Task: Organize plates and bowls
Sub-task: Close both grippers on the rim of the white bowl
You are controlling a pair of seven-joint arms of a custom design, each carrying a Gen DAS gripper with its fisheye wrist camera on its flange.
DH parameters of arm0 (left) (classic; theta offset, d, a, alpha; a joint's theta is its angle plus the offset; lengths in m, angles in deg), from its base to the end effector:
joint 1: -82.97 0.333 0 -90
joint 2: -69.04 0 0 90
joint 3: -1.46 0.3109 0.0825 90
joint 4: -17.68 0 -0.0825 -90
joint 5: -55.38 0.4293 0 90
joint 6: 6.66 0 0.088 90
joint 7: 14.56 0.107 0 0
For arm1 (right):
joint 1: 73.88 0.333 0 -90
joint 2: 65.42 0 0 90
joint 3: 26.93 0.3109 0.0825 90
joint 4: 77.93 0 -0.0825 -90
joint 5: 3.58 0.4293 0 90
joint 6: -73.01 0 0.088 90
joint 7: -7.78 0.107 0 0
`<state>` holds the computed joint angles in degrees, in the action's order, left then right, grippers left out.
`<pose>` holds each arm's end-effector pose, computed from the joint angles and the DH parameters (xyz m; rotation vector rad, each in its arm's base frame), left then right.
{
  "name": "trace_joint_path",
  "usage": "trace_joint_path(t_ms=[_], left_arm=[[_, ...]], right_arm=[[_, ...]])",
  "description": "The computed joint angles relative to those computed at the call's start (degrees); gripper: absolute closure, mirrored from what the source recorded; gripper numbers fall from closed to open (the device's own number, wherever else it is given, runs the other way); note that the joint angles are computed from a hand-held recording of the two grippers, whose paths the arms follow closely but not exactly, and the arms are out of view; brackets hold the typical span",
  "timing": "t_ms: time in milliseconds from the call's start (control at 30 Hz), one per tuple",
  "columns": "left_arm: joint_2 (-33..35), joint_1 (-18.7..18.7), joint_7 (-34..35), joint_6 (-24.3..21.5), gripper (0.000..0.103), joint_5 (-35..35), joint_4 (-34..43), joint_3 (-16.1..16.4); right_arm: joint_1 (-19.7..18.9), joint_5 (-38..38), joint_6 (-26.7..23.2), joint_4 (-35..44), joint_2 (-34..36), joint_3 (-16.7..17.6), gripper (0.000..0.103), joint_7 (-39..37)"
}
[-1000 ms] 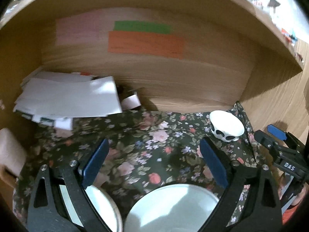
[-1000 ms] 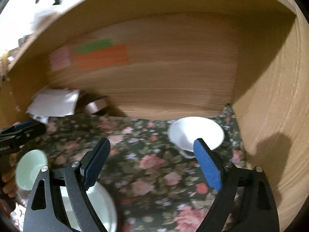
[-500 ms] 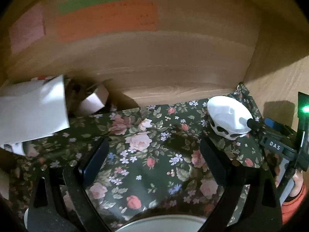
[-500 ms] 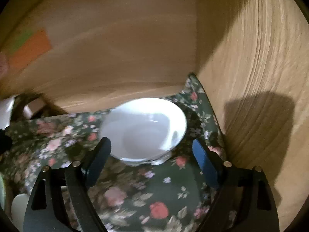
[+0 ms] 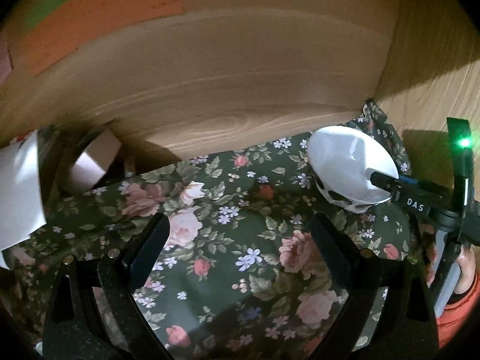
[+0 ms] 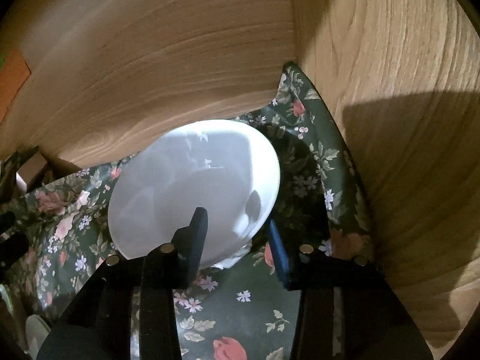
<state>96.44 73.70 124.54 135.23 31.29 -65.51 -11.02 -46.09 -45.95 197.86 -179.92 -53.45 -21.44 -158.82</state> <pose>0.7329 -0.2576 0.4581 -0.8769 2.6127 -0.9344 0.5855 0.3498 0.4417 -0.9304 2.4745 -0.6832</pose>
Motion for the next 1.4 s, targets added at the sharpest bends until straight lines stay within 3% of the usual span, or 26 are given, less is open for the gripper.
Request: trace_joint_path(t_ms=[167, 333, 433, 633, 767, 1067, 1167, 1300, 1400], left_arm=[[2.25, -1.35, -2.68, -2.92, 0.007, 2.48, 2.64, 0.70], [2.84, -1.25, -3.54, -3.41, 0.008, 2.28, 3.21, 0.48], [3.71, -2.09, -4.83, -4.63, 0.017, 4.40, 4.36, 1.28], [6.97, -2.77, -8.83, -12.22, 0.041, 8.43, 9.29, 2.62], [7.86, -2.74, -8.90, -13.77, 0.060, 9.78, 10.14, 2.65], [7.96, -2.80, -6.55, -13.91, 0.086, 9.71, 9.40, 1.76], [7.27, -2.88, -5.76, -12.24, 0.087, 9.38, 8.05, 1.61], [6.68, -3.23, -4.86, -10.87, 0.087, 10.01, 7.08, 1.92], [6.84, -3.11, -5.47, -12.41, 0.087, 9.93, 7.89, 2.04]], right_arm=[[-1.05, 0.89, 4.83, -1.89, -0.51, -0.03, 0.070, -1.58], [-0.56, 1.69, 6.22, -0.38, 0.90, 0.46, 0.076, -6.48], [-0.27, 2.88, 7.45, 1.09, 2.00, 0.68, 0.078, -9.91], [0.81, 5.33, 8.43, 3.88, 4.02, 0.87, 0.079, -15.88], [1.60, 5.16, 8.94, 4.34, 4.33, 0.09, 0.078, -14.05], [0.82, 5.29, 13.21, 2.41, 4.33, -0.59, 0.077, -10.02], [0.65, 5.01, 15.59, 1.61, 4.31, -0.69, 0.084, -9.55], [1.45, 4.61, 12.79, 3.64, 5.34, -0.71, 0.085, -9.83], [2.32, 3.27, 11.33, 4.36, 5.40, -0.96, 0.085, -8.66]])
